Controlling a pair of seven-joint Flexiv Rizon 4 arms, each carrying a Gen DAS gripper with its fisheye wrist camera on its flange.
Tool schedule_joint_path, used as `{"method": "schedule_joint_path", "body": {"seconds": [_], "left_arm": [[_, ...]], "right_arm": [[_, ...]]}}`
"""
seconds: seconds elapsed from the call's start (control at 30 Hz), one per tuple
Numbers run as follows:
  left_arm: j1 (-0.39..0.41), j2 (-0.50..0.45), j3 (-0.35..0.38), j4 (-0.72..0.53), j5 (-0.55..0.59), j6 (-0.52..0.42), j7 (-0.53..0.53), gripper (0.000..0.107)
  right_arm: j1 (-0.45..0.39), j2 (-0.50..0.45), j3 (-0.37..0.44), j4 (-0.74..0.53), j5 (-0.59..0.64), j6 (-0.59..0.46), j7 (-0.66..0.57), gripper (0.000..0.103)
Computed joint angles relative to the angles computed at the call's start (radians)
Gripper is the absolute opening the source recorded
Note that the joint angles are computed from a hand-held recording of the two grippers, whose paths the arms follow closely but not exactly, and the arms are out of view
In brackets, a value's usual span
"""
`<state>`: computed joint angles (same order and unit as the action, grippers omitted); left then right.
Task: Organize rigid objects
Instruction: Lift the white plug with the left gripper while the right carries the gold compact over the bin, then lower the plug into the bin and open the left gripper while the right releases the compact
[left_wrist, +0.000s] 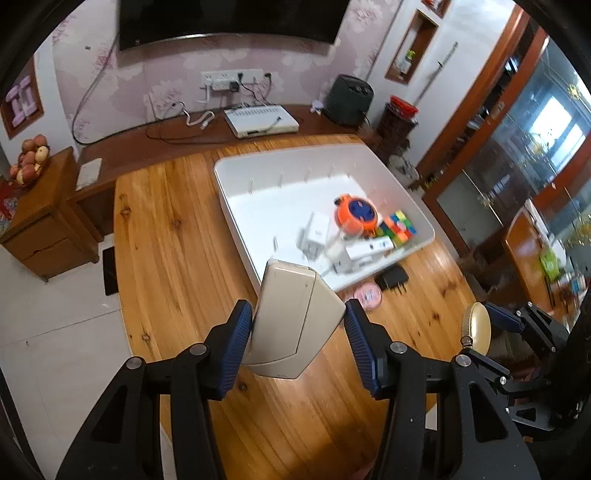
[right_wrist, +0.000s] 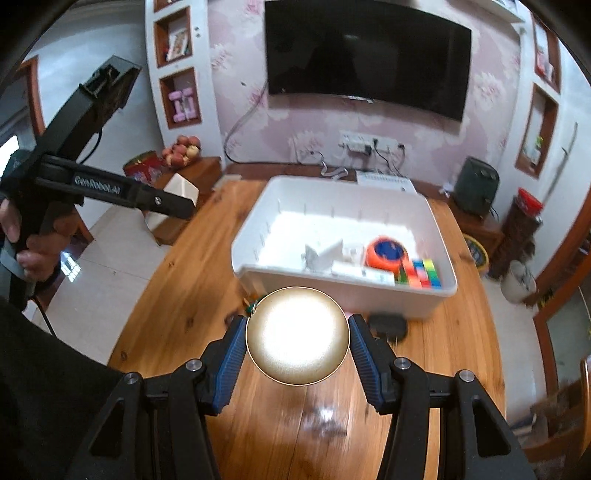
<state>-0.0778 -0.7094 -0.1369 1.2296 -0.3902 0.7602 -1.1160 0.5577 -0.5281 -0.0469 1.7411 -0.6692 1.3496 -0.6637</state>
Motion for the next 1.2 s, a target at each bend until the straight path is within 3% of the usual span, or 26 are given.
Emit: {"method": "schedule_joint_path", "body": {"seconds": [0.33, 0.57, 0.87, 1.2], "left_arm": [[-0.063, -0.061, 0.047, -0.12, 0.068, 0.032, -0.194, 0.055], [-0.1, -0.131, 0.07, -0.244, 0.127, 0.005, -0.333, 0.055], [-0.145, -0.273, 0.109, -0.497, 0.208, -0.136, -0.499, 0.055], [-0.178, -0.479, 0.15, -0.877, 0.274, -0.397, -0.635, 0.055]], "right_arm": [[-0.137, -0.112, 0.131, -0.171, 0.176, 0.039, -0.301, 0.056], [-0.198, -0.184, 0.176, -0.266, 0.29, 0.061, -0.458, 0.056], [-0.255, -0.273, 0.231, -0.401, 0.405, -0.037, -0.635, 0.056], [-0.285, -0.356, 0.242, -0.521, 0.52, -0.161, -0.74, 0.056]]}}
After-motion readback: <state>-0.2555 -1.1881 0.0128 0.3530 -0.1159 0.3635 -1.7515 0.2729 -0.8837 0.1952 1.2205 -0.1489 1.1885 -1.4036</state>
